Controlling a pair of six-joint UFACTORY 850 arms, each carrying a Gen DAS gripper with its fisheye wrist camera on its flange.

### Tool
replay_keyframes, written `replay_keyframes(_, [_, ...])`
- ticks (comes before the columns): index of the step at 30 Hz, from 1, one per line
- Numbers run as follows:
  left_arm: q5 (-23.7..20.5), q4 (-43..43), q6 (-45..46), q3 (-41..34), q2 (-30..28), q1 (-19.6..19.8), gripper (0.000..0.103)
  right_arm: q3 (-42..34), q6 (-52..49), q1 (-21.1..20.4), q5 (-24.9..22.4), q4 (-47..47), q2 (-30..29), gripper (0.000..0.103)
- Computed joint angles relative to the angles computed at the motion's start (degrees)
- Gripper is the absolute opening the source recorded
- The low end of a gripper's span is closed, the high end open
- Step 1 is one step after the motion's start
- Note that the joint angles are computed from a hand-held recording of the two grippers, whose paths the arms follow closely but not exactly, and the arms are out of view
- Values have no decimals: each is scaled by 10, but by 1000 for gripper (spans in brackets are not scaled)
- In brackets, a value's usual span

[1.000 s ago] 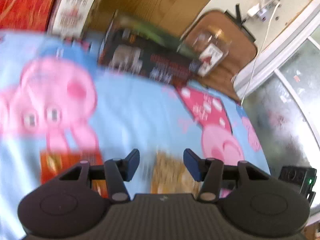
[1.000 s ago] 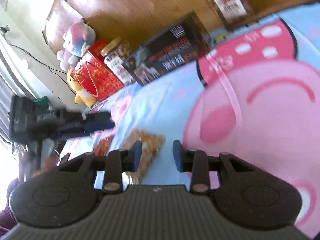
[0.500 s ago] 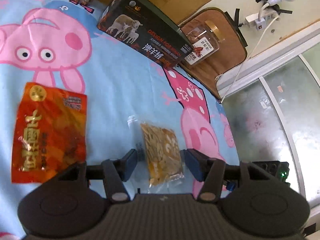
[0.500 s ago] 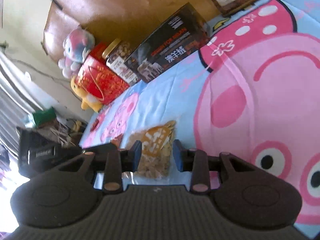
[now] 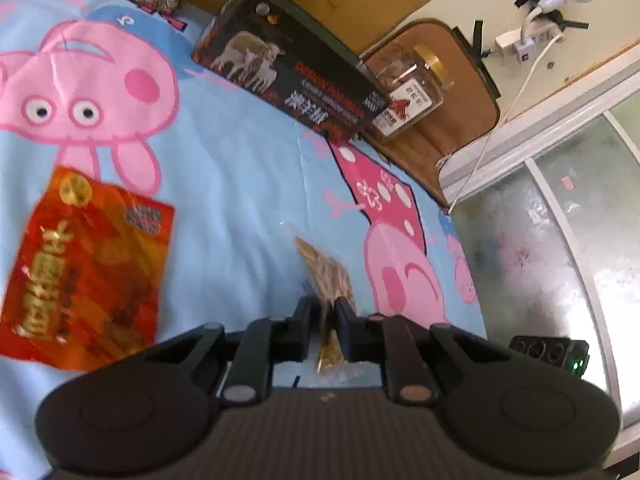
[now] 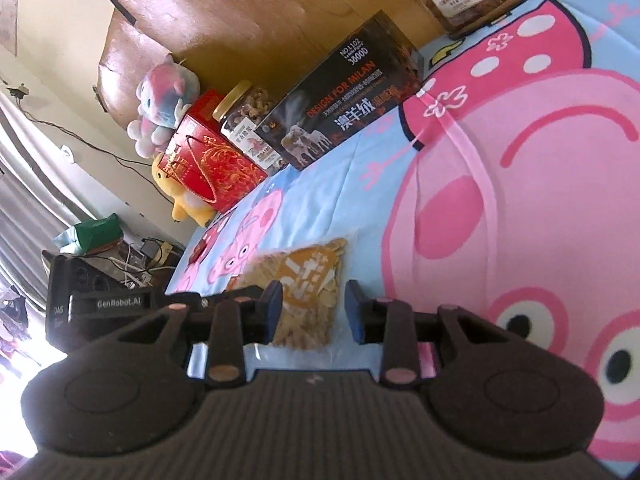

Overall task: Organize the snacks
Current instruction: 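Grasp the tan peanut bag with the right tool and lift it, then carry the peanut bag into the black box and open right tool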

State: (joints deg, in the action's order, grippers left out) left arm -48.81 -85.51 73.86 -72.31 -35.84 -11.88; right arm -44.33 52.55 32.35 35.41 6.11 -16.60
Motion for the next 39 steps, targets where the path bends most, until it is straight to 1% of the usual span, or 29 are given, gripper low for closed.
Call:
replay_keyframes(2, [-37, 0, -18, -11, -12, 10, 12, 2, -26, 3, -1, 16, 4, 46])
replay_keyframes(3, [-63, -3, -24, -17, -19, 16, 12, 2, -31, 3, -2, 15, 4, 47])
replay_keyframes(5, [-99, -12, -30, -23, -29, 24, 12, -3, -32, 2, -5, 8, 0, 50])
replay_keyframes(7, [-114, -22, -32, -25, -33, 29, 12, -10, -23, -1, -4, -11, -5, 54])
replay_keyframes(9, [-113, -23, -42, -26, -36, 31, 12, -17, -10, -4, 0, -30, -11, 59])
replay_keyframes(11, [-135, -27, -56, -33, -47, 36, 12, -23, -15, -2, 0, -34, -15, 61])
replay_keyframes(13, [-159, -35, -64, -39, -56, 40, 12, -24, 16, -6, 11, -70, -19, 61])
replay_keyframes(14, [-162, -37, -58, -40, -56, 40, 12, -22, 50, -11, 29, -100, -23, 61])
replay_keyframes(15, [-160, -37, -51, -40, -53, 39, 12, -21, 91, -17, 49, -135, -27, 57])
replay_keyframes(16, [-146, -38, -42, -37, -46, 37, 12, -21, 125, -22, 65, -164, -31, 48])
replay_keyframes(17, [-131, -34, -34, -37, -40, 36, 13, -20, 135, -24, 69, -170, -29, 35])
replay_keyframes(18, [-121, -29, -31, -40, -37, 34, 14, -19, 128, -24, 71, -165, -27, 32])
replay_keyframes(20, [-90, -20, -25, -48, -28, 27, 17, -21, 114, -27, 68, -159, -21, 30])
replay_keyframes(23, [-34, -18, -1, -68, -16, 13, 20, -48, 30, -24, 21, -117, -17, 29])
replay_keyframes(25, [-11, -18, 1, -99, -19, 6, 21, -72, -23, -29, 0, -95, -20, 29])
replay_keyframes(27, [8, -13, -7, -140, -32, 0, 23, -98, -62, -39, -9, -80, -28, 29])
replay_keyframes(29, [33, 0, -21, -189, -52, -9, 25, -130, -97, -51, -20, -66, -43, 29])
replay_keyframes(31, [67, 23, -42, -247, -77, -23, 29, -165, -144, -63, -40, -40, -59, 29])
replay_keyframes(32, [85, 40, -61, -282, -95, -31, 31, -181, -169, -68, -49, -25, -66, 29])
replay_keyframes(34, [107, 73, -96, -339, -128, -42, 32, -216, -204, -83, -74, -6, -85, 29])
replay_keyframes(37, [138, 146, -169, -427, -183, -59, 36, -253, -210, -106, -106, -12, -110, 29])
replay_keyframes(38, [152, 178, -198, -454, -199, -65, 36, -263, -220, -110, -117, -7, -117, 29])
replay_keyframes(39, [161, 218, -232, -485, -219, -70, 33, -275, -242, -114, -131, 9, -126, 29])
